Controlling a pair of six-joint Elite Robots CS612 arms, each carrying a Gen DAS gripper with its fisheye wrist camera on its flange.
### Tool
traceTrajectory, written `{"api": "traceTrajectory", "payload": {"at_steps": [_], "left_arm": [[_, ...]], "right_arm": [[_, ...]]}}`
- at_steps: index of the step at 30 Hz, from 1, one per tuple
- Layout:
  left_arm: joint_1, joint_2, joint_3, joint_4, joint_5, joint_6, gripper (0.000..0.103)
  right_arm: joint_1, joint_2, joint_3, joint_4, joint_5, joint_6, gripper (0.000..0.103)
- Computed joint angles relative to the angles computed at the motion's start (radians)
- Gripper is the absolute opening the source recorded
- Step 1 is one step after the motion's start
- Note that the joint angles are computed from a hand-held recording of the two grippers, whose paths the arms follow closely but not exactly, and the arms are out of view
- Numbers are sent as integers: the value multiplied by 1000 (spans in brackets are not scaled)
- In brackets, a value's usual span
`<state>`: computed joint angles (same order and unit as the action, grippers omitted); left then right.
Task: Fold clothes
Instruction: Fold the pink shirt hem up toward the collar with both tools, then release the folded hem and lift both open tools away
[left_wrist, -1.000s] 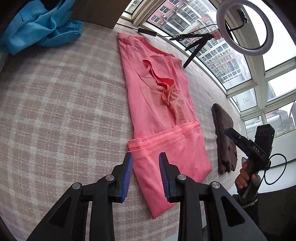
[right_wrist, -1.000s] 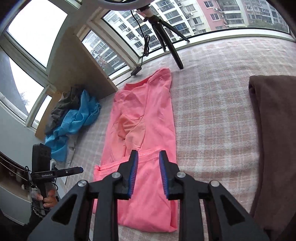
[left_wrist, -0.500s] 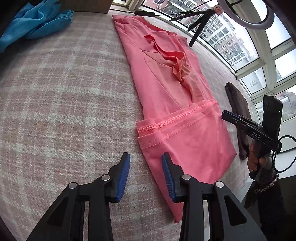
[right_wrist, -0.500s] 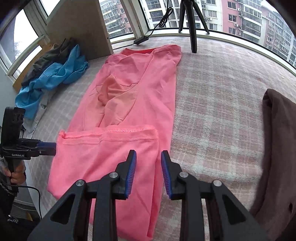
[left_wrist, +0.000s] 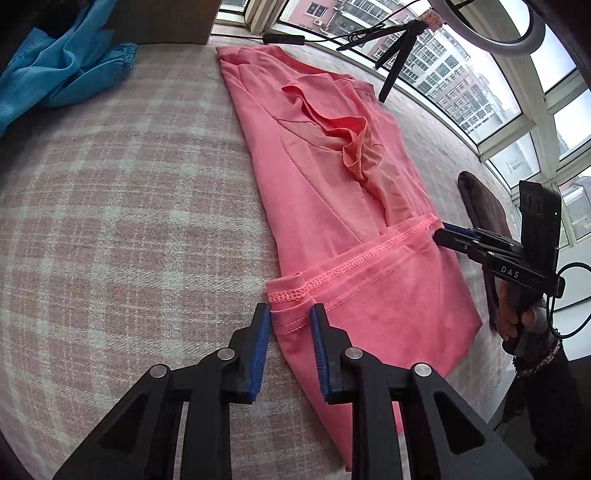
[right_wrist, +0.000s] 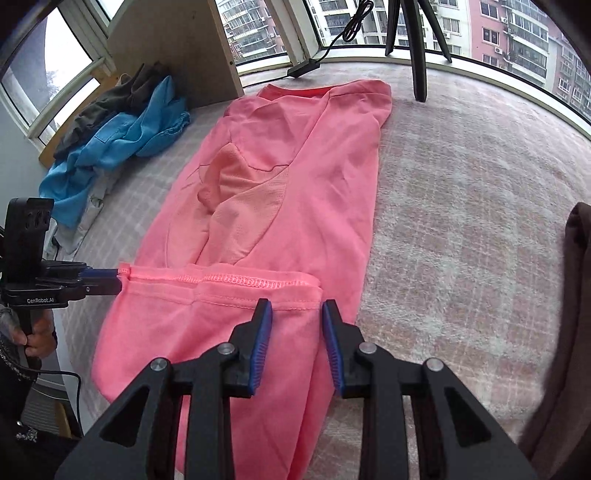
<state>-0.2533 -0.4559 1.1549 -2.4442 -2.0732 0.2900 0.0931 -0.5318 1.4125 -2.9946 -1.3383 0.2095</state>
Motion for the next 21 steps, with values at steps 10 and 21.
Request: {"api": "traceTrajectory", "payload": {"at_steps": [10, 21], "left_arm": [[9, -18, 20, -40, -59, 16, 2], [-14, 39, -87, 8, 6, 64, 3]], "right_arm": [[-2, 8, 10, -102, 47, 21, 6], [-30, -4, 48, -172, 49, 121, 6]]}}
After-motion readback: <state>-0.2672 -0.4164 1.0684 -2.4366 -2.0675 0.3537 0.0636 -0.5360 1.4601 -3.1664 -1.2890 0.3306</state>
